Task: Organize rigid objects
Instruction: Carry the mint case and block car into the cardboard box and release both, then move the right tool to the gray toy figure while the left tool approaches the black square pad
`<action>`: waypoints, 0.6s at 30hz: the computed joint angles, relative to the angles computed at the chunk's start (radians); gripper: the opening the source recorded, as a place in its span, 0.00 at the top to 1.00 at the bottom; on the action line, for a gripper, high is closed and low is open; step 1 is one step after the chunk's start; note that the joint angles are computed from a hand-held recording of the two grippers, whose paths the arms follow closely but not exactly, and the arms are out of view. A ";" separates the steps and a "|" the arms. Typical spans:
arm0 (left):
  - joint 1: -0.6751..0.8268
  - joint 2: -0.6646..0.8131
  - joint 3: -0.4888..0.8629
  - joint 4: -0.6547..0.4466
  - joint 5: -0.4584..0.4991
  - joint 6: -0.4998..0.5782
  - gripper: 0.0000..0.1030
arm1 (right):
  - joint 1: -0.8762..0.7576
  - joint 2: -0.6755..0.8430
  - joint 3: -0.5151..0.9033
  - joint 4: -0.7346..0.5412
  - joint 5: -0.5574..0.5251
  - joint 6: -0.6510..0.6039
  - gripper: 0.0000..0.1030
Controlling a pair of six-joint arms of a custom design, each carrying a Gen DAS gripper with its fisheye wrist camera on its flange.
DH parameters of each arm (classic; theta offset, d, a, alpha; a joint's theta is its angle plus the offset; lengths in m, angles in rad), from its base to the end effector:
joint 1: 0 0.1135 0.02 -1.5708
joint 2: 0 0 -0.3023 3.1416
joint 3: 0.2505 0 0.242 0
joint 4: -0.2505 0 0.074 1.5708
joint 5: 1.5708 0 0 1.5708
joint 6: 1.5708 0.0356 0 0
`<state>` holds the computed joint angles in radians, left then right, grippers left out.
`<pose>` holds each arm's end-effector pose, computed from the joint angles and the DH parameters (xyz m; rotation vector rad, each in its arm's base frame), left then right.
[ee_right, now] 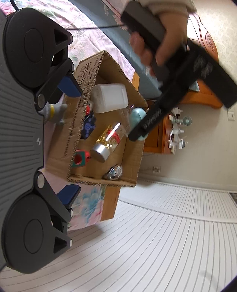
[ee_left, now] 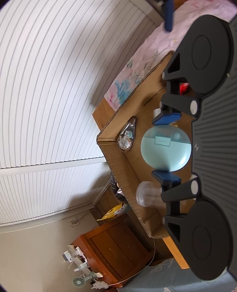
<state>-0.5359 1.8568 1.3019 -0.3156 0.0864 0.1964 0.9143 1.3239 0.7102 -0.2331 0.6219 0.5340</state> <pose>0.3481 -0.2103 0.2473 0.9145 2.2769 -0.2559 0.1632 0.1779 0.2435 -0.1535 2.2203 0.0224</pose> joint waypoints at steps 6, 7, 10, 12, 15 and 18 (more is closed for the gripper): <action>-0.017 0.118 0.111 -0.027 -0.037 -0.039 0.49 | 0.016 -0.061 -0.049 -0.028 0.005 0.082 0.00; -0.018 0.132 0.124 -0.034 -0.041 -0.045 0.49 | 0.016 -0.066 -0.053 -0.034 0.008 0.088 0.00; -0.018 0.157 0.145 -0.037 -0.053 -0.061 0.49 | 0.013 -0.077 -0.066 -0.037 0.012 0.103 0.00; -0.020 0.158 0.146 -0.034 -0.068 -0.072 0.36 | 0.008 -0.093 -0.078 -0.035 0.005 0.109 0.00; -0.019 0.141 0.134 -0.034 -0.059 -0.086 0.21 | 0.014 -0.102 -0.082 -0.041 0.008 0.117 0.00; -0.030 0.108 0.110 -0.036 -0.084 -0.091 0.14 | 0.028 -0.107 -0.078 -0.059 0.021 0.131 0.00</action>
